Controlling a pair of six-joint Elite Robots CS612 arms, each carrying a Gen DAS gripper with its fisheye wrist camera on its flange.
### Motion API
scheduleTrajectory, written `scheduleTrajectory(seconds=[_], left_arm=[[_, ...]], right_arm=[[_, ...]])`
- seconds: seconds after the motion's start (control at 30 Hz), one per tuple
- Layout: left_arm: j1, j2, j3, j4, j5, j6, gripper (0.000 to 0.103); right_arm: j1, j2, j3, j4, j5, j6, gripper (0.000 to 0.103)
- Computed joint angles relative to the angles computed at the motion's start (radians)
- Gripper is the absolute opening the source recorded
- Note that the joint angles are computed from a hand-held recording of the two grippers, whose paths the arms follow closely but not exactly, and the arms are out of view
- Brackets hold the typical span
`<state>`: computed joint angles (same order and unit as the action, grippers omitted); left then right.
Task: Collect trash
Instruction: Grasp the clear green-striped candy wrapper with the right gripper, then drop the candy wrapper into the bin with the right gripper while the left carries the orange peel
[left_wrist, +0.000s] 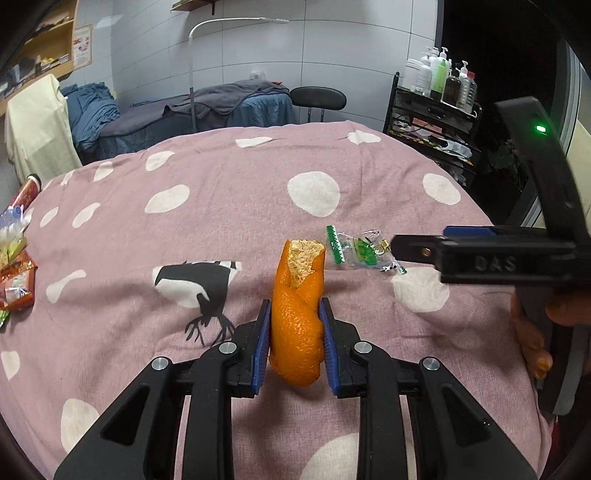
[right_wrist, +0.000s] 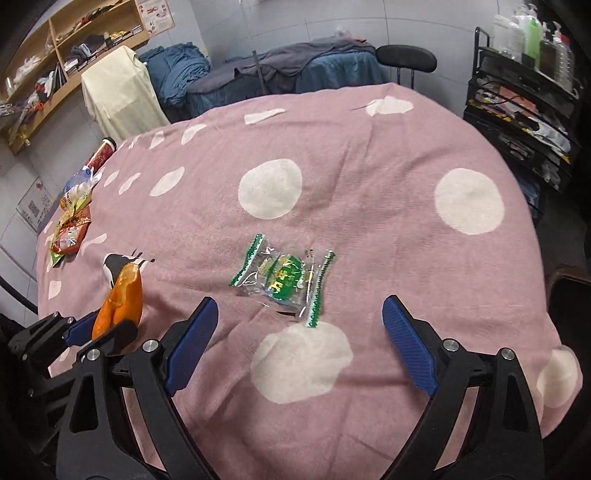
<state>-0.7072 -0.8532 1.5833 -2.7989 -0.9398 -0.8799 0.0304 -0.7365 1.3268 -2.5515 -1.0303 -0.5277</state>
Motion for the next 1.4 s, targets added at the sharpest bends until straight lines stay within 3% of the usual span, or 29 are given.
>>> scheduleTrajectory(seconds=[0.2, 0.27, 0.4, 0.43, 0.53, 0.9, 1.17, 1.4], left_arm=[[-0.003, -0.006, 0.016, -0.018, 0.000, -0.007, 0.025], [-0.003, -0.007, 0.019, -0.021, -0.001, -0.007, 0.025], [-0.001, -0.007, 0.023, -0.029, -0.006, -0.008, 0.025], [-0.002, -0.007, 0.022, -0.029, -0.007, -0.006, 0.025], [-0.003, -0.006, 0.022, -0.035, -0.008, -0.004, 0.025], [-0.018, -0.002, 0.009, -0.050, 0.012, 0.017, 0.025], [-0.030, 0.020, -0.033, -0.073, 0.005, 0.057, 0.025], [-0.041, 0.053, -0.099, -0.091, -0.018, 0.139, 0.025]], right_arm=[[0.037, 0.057, -0.123, 0.189, -0.100, -0.005, 0.073], [0.043, 0.080, -0.171, 0.280, -0.113, 0.008, 0.060], [0.041, 0.093, -0.193, 0.334, -0.077, -0.010, 0.038], [0.040, 0.093, -0.190, 0.328, -0.072, -0.009, 0.024], [0.031, 0.081, -0.161, 0.278, -0.034, -0.005, 0.013], [0.000, 0.000, 0.005, -0.090, -0.016, 0.057, 0.009], [-0.047, -0.036, 0.082, -0.245, -0.002, 0.105, 0.009], [-0.093, -0.055, 0.136, -0.343, 0.018, 0.187, 0.009]])
